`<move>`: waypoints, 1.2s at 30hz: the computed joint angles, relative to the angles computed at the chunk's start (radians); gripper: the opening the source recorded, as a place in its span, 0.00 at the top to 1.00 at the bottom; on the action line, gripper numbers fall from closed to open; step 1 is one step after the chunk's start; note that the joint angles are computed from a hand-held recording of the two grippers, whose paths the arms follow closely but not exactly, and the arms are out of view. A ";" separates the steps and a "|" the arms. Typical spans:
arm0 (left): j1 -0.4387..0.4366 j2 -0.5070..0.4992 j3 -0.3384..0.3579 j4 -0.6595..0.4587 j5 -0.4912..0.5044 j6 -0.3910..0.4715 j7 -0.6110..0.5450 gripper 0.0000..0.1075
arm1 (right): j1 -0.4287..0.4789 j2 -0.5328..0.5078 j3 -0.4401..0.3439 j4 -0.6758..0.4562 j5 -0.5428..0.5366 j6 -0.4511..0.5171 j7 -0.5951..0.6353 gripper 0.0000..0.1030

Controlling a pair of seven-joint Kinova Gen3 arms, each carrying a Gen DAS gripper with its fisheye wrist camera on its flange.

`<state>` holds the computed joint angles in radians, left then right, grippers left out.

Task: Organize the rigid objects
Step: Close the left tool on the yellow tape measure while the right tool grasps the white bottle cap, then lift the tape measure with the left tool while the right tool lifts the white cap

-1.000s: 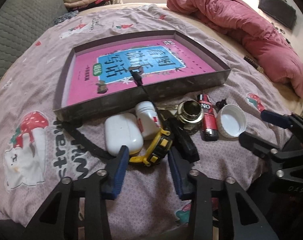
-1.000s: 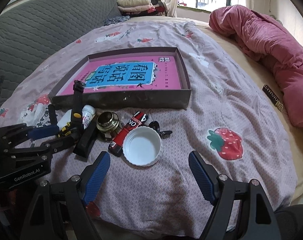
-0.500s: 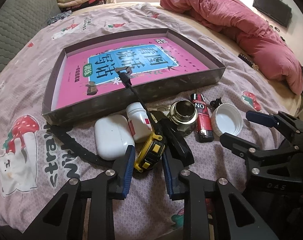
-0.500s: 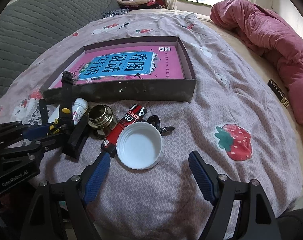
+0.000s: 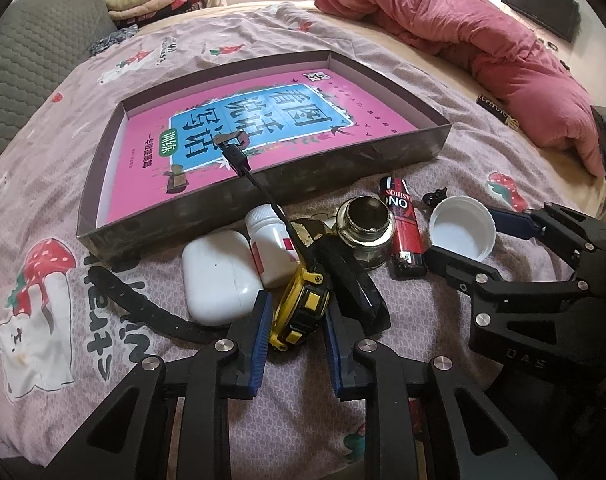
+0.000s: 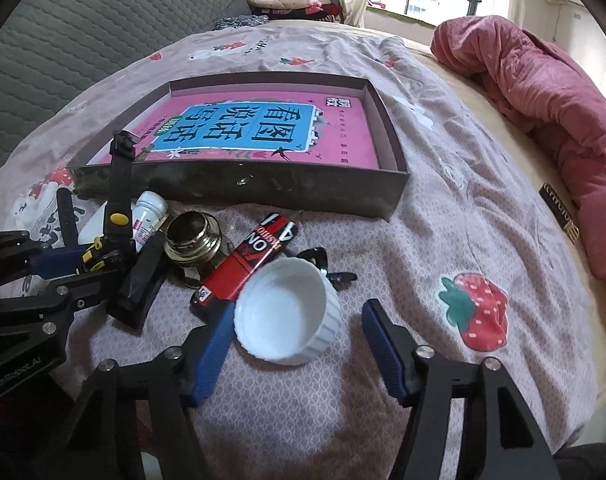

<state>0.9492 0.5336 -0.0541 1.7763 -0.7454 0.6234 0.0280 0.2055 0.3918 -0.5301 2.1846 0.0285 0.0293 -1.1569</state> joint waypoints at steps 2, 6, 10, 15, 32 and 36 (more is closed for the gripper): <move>-0.002 -0.002 0.000 0.001 0.000 -0.002 -0.001 0.77 | 0.038 0.010 -0.042 -0.006 0.002 0.009 0.009 0.50; 0.001 -0.010 -0.007 0.013 -0.009 -0.017 0.015 0.79 | 0.118 0.022 -0.118 -0.012 -0.007 0.017 0.025 0.50; 0.010 -0.024 -0.020 0.034 -0.031 -0.038 0.047 0.81 | 0.205 0.042 -0.198 -0.026 -0.034 0.035 0.053 0.50; 0.020 -0.033 -0.025 0.044 -0.056 -0.033 0.084 0.82 | 0.265 0.053 -0.258 -0.030 -0.069 0.046 0.100 0.51; 0.028 -0.108 0.021 0.129 -0.246 0.029 0.344 0.83 | 0.465 0.083 -0.467 -0.008 -0.090 0.011 0.168 0.51; 0.021 -0.113 0.053 0.135 -0.289 0.068 0.404 0.84 | 0.489 0.083 -0.495 0.001 -0.062 -0.004 0.155 0.51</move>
<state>0.9706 0.4203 -0.0011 1.9112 -1.0342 0.6913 0.4316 0.6943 0.4747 -1.0254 2.1861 -0.0339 0.0257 -1.0022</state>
